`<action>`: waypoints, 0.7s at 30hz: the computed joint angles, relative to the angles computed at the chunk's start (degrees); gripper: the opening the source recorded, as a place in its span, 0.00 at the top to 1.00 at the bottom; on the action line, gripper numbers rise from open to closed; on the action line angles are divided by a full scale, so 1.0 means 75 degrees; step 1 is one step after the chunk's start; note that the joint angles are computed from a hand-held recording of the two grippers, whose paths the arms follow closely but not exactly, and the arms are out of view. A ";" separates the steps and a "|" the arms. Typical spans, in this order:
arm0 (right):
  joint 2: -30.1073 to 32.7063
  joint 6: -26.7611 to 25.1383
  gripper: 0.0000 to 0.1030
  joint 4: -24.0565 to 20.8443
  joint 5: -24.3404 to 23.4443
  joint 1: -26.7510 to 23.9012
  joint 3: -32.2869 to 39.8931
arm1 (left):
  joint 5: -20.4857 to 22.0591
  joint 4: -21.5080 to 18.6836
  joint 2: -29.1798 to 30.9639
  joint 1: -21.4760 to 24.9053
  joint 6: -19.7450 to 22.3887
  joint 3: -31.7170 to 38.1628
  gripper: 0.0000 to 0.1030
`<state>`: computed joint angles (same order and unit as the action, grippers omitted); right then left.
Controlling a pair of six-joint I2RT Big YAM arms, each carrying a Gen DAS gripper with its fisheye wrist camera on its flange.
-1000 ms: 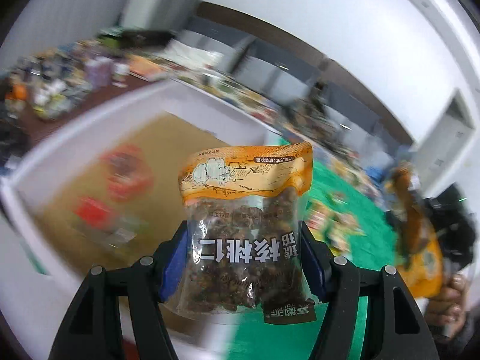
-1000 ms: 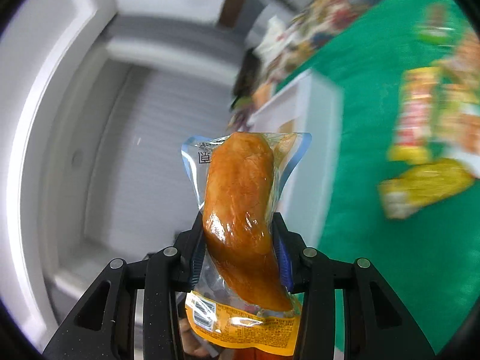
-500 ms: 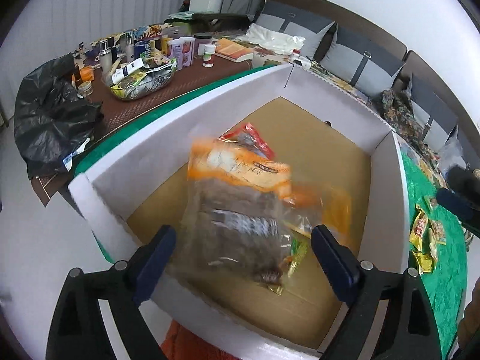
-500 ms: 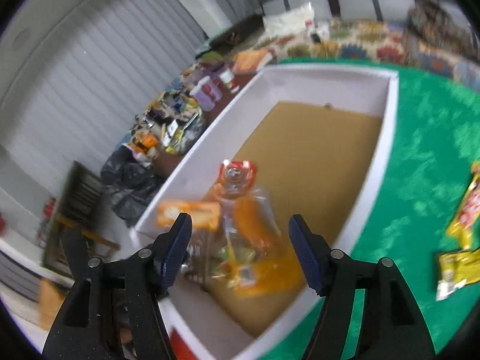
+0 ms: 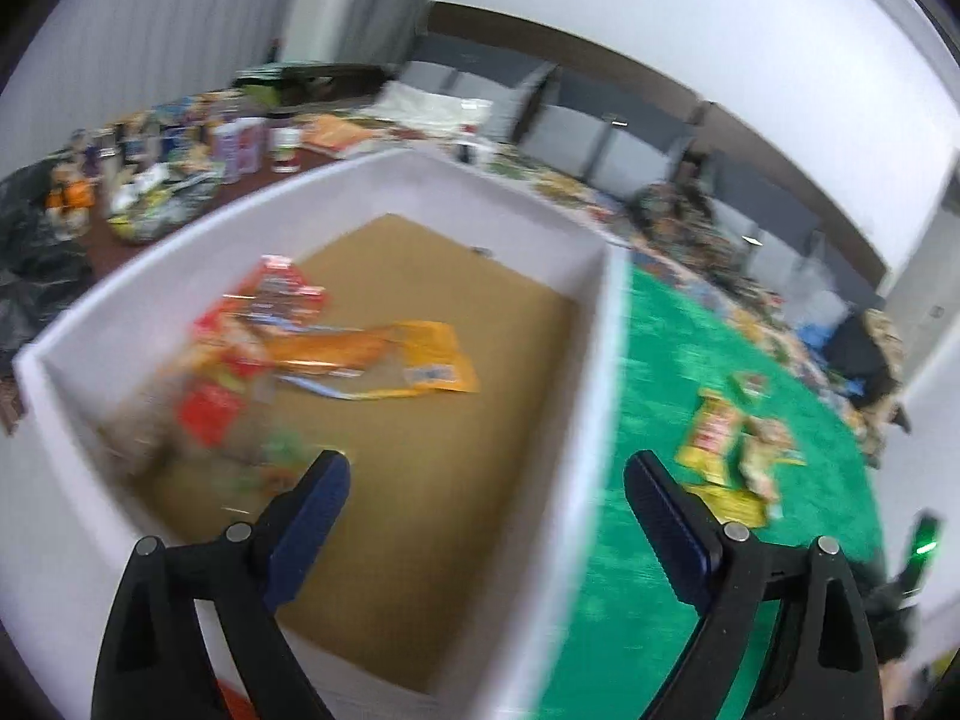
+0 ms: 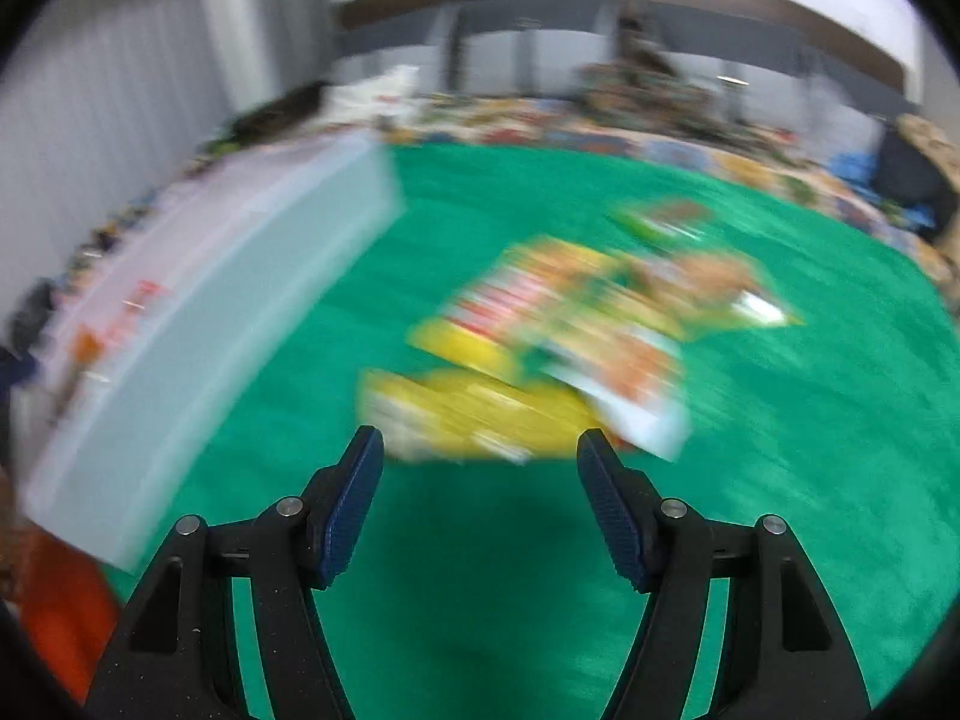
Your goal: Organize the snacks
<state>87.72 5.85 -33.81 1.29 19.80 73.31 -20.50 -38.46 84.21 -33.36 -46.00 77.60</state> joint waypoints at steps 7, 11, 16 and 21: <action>-0.0697 0.0339 0.31 0.0152 0.0790 -0.1581 -0.1559 | 0.0514 -0.0098 0.1409 -0.1015 0.0911 0.1535 0.01; -0.1040 0.0380 0.31 0.0501 0.1036 -0.1960 -0.2045 | 0.0673 -0.0816 0.2576 -0.1376 0.1205 0.2529 0.02; -0.1070 0.0323 0.30 0.0637 0.0994 -0.1990 -0.2092 | 0.0499 -0.1385 0.3671 -0.1481 0.1568 0.3327 0.02; -0.1059 0.0432 0.25 0.0598 0.0999 -0.1908 -0.2085 | 0.0294 -0.1267 0.4007 -0.1398 0.1584 0.3425 0.02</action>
